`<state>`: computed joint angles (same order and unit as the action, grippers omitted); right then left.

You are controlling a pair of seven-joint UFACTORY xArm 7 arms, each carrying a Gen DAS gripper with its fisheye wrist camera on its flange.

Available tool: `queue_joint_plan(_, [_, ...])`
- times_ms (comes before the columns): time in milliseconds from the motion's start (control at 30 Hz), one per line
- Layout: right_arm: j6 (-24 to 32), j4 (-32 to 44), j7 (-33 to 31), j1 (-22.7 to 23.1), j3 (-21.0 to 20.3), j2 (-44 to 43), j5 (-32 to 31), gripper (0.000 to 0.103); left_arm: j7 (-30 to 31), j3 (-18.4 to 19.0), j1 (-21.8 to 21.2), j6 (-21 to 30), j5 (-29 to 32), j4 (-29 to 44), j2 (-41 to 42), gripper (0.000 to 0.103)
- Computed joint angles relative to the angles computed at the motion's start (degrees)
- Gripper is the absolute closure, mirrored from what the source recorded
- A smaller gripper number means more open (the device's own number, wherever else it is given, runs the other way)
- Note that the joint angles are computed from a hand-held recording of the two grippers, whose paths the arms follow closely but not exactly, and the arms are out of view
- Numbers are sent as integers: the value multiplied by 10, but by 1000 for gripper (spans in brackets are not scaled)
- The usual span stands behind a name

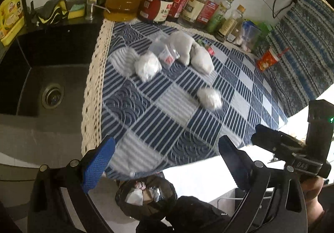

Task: Collect trash
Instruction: 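Raise both tools back toward the counter, then grasp the clear plastic bag with the right gripper while the left gripper grasps the white tissue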

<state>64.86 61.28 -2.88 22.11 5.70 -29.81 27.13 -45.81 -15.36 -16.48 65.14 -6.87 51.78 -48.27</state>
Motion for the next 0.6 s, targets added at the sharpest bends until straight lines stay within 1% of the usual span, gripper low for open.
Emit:
queue_joint_plan(167, [-13, 25, -39, -2, -2, 48, -12, 25, 7, 6, 18, -5, 18, 35, 56, 7])
queue_joint_plan(300, [-15, 41, -71, -3, -7, 88, 2, 25, 14, 10, 27, -8, 34, 59, 102, 7])
queue_joint_plan(467, [-16, 58, -96, -11, -3, 134, 15, 25, 15, 21, 33, -13, 43, 71, 145, 7])
queue_joint_plan(600, [-19, 73, -114, -18, 1, 167, 20, 25, 27, 29, 35, -27, 54, 78, 181, 8])
